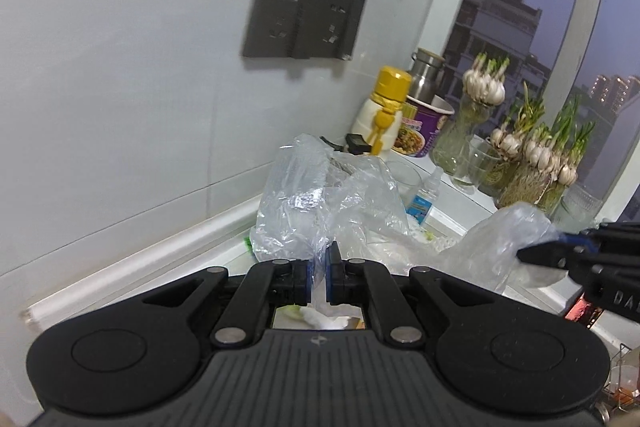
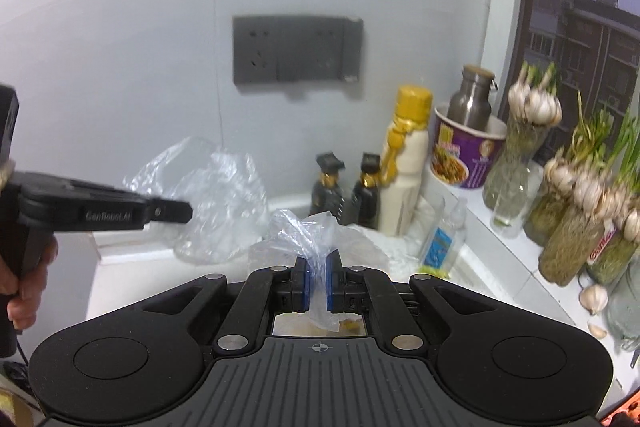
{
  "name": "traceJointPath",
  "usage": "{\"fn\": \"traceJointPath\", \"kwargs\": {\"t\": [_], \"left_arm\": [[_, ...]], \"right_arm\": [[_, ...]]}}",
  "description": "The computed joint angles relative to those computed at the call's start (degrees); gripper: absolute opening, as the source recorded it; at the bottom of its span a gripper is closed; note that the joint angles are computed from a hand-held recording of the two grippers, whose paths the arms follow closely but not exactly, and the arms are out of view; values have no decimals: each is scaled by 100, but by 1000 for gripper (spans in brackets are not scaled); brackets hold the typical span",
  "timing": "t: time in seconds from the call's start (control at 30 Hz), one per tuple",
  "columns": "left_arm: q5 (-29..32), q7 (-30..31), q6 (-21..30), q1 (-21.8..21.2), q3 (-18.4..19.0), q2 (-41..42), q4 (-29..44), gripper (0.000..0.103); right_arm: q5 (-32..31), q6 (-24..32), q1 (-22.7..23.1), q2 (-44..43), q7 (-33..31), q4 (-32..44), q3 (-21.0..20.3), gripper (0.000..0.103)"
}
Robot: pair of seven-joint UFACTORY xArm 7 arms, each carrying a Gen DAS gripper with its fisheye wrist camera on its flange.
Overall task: Collect trash
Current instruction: 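Grasp a clear plastic bag with the left tool while the right tool grasps another bag, then carry both clear plastic bags over the white bin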
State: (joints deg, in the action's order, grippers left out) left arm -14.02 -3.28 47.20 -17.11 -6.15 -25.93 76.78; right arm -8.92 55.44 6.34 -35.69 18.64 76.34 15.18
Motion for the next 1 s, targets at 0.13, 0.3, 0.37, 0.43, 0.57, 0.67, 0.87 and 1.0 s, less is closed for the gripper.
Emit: {"fn": "traceJointPath", "kwargs": {"t": [0.13,0.3,0.37,0.43,0.57,0.67,0.87,1.0], "left_arm": [[-28,-29,175,69,136,-288,-125,5],[-87,-37,458,185,337,-734,-389,5],[-112,-73,589,251,418,-932,-521,5],[-146,-129,714,322,504,-1118,-645,5],[-157,-198,964,478,662,-1540,-948,5],[-100,-269,1193,634,757,-1867,-1205,5],[44,-512,1668,1004,928,-2348,-1597,5],[148,-663,1865,1237,1012,-2594,-1868,5]], "right_arm": [[-9,93,31,123,75,310,181,5],[-17,158,136,294,251,597,421,5],[29,127,217,335,351,640,487,5],[102,90,315,396,458,683,540,5],[223,-33,536,552,655,719,660,5],[373,-181,754,642,804,652,685,5],[625,-444,1180,931,1003,535,705,5],[740,-588,1466,1218,1070,551,717,5]]}}
